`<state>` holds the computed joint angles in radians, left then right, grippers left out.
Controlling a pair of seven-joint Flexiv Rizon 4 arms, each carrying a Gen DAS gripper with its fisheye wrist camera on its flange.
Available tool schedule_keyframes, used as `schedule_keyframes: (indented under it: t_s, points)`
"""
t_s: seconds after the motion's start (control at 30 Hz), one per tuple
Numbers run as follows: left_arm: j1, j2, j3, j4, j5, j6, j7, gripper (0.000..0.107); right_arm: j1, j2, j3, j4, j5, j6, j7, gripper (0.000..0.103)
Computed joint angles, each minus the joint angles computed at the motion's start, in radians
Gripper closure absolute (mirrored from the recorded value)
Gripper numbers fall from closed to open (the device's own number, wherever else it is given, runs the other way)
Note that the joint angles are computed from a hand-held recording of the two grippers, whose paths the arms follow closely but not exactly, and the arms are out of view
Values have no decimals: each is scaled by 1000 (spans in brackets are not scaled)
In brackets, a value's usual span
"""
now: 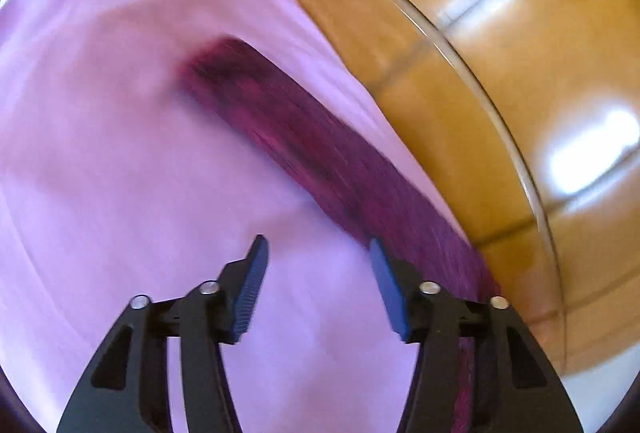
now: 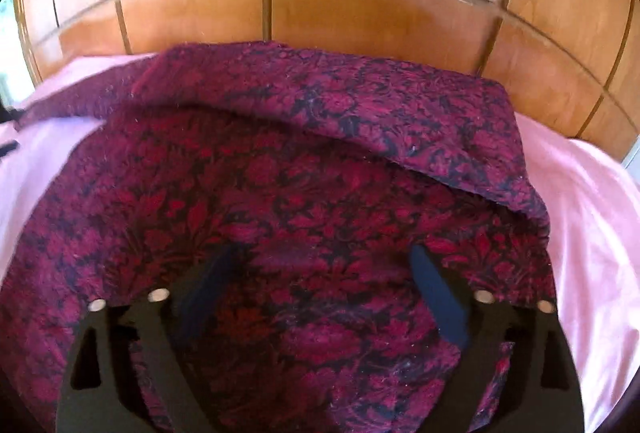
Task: Fold small clothes
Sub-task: 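Grasp the other sleeve with the left gripper and fold it toward the right gripper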
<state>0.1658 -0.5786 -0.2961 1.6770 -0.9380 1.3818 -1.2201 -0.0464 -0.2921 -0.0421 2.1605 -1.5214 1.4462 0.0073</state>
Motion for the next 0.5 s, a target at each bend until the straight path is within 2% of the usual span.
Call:
schedule_keyframes:
  t_s: [0.03, 0.07, 0.17, 0.23, 0.3, 0.37, 0.43, 0.47, 0.5]
  points:
    - [16, -12, 4, -23, -7, -16, -11, 60, 3, -5, 7, 4, 53, -8, -26, 2]
    - [26, -27, 14, -52, -5, -39, -30, 60, -3, -19, 4, 7, 83, 26, -30, 2]
    - [47, -71, 33, -123, -9, -87, -97, 60, -12, -35, -30, 5, 66, 112, 12, 2]
    - [44, -104, 57, -176, 14, -126, -163, 60, 3, -32, -31, 8, 106, 85, -31, 2]
    - [39, -140, 69, -231, 44, -162, -217, 60, 19, -26, -45, 10, 77, 66, -11, 2]
    - [2, -178, 129, -291, 122, -191, -333, 60, 18, -25, -43, 11, 75, 65, -10, 2]
    - [-1, -198, 145, -324, 175, -197, -371, 77, 12, -21, -44, 11, 47, 70, 10, 2]
    - [-3, -205, 155, -342, 209, -216, -389, 89, 9, -23, -41, 9, 46, 67, 8, 2]
    - [-7, -210, 155, -356, 231, -223, -403, 95, 7, -24, -37, 8, 55, 61, 0, 2]
